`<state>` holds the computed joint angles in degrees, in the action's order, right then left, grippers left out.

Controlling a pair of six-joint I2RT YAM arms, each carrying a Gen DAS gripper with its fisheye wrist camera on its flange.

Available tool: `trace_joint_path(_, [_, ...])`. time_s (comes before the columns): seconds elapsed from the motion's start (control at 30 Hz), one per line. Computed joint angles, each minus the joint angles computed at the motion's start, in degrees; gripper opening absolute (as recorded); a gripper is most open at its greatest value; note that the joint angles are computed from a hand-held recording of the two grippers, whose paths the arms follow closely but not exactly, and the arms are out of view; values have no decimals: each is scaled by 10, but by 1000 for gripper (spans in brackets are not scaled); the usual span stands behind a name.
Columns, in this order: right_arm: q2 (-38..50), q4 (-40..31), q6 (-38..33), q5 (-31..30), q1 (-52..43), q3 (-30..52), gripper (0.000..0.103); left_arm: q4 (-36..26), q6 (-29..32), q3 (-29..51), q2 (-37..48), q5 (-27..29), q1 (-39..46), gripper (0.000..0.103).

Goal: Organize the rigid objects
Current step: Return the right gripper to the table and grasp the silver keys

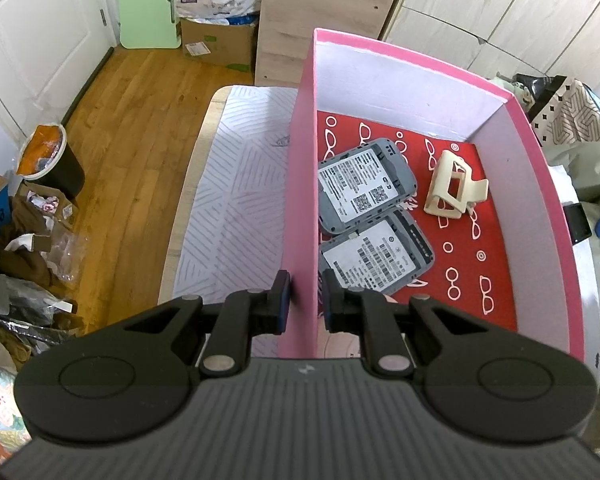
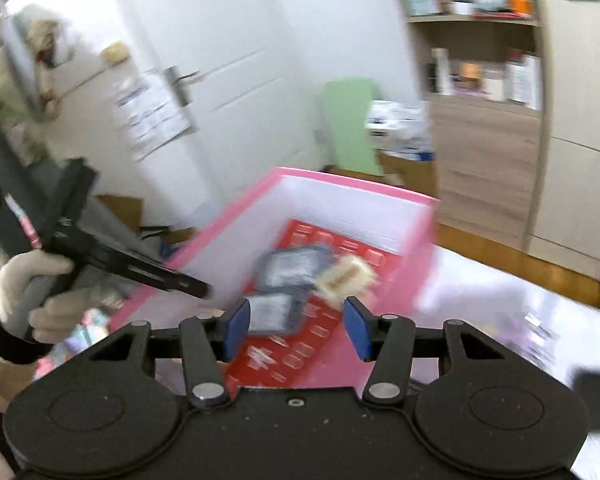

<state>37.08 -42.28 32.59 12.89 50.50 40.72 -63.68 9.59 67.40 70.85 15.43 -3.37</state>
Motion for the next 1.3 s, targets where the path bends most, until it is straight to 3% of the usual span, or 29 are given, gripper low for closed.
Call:
trace_joint_path(0.1, [-52, -52, 47, 60, 27, -40, 57, 5, -9, -4, -4, -1, 0, 14])
trace_joint_path(0.17, [-60, -49, 93, 92, 52, -86, 57, 5, -13, -2, -2, 0, 1, 14])
trace_joint_path(0.23, [-59, -67, 170, 154, 134, -111, 57, 4, -16, -1, 0, 1, 2, 14])
trace_joint_path(0.4, [-14, -76, 326, 208, 255, -147, 57, 2, -23, 1, 1, -5, -2, 14])
trace_joint_path(0.5, [69, -83, 403, 232, 297, -134, 57, 0, -21, 1, 1, -6, -2, 14])
trace_joint_path(0.57, [111, -79, 421, 229, 315, -125, 57, 0, -23, 2, 1, -5, -2, 14])
trace_joint_path(0.67, [174, -42, 392, 212, 310, -120, 56, -1, -23, 3, 3, -4, -1, 14])
trace_joint_path(0.7, [198, -49, 397, 230, 323, -113, 48, -1, -23, 3, 3, -5, -1, 14])
trace_joint_path(0.73, [228, -63, 402, 246, 333, -100, 31, -1, -23, 4, 4, -6, -2, 14])
trace_joint_path(0.77, [235, -70, 397, 250, 334, -95, 28, -1, -23, 3, 3, -5, -1, 14])
trace_joint_path(0.8, [223, -69, 396, 247, 328, -99, 26, 0, -22, 2, 3, -5, -1, 14])
trace_joint_path(0.87, [170, -67, 400, 249, 314, -119, 10, 0, -21, 3, 3, -3, 0, 14])
trace_joint_path(0.97, [106, -78, 400, 241, 287, -135, 5, 0, -21, 3, 4, -3, 1, 14])
trace_joint_path(1.3, [-2, -91, 368, 235, 250, -133, 3, 0, -20, 2, 3, -3, 2, 14])
